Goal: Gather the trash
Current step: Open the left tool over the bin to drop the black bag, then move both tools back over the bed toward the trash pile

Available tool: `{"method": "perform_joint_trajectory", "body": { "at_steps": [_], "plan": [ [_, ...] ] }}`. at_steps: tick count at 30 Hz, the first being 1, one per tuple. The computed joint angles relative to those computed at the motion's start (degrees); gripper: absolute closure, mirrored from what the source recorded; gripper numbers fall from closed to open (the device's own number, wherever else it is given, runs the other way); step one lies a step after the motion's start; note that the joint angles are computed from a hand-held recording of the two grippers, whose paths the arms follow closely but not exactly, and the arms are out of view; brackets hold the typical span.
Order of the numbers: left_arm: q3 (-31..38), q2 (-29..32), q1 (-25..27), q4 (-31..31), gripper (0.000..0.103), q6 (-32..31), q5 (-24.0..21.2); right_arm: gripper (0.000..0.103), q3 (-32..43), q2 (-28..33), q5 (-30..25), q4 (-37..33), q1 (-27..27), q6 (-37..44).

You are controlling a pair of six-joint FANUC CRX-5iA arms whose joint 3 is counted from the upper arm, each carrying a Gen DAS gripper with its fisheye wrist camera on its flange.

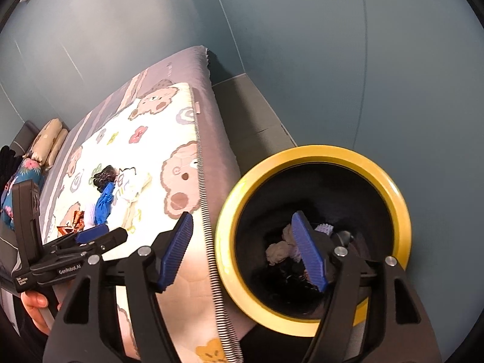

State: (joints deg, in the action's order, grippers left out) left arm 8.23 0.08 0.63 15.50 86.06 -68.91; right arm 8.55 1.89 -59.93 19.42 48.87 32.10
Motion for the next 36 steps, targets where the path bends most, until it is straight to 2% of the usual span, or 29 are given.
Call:
{"method": "perform_joint_trajectory", "body": {
  "at_steps": [3,14,17,36],
  "plan": [
    [-1.3,-1.4,2.2,-0.2,0.023,-0.5,-0.1,0.031,1.9,1.4,-0.2,-0.7,0.7,0.6],
    [-5.2,-5.7,11.7,0.7,0.023,-2.5,-0.5,0.026,11.3,8.3,-3.3,-0.8,4.6,3.5],
    [-5.8,-6.5,14.3,0.9,0.023,-3.1,-0.8,0.02,13.5,10.0,-3.6,-1.1,5.2,4.0],
    [-6.3,-7.8,28.0,-0.4,0.022,-7.5,-2.4,0.019,33.2,24.0,-9.3,-8.5,7.0,11.8]
  ]
}}
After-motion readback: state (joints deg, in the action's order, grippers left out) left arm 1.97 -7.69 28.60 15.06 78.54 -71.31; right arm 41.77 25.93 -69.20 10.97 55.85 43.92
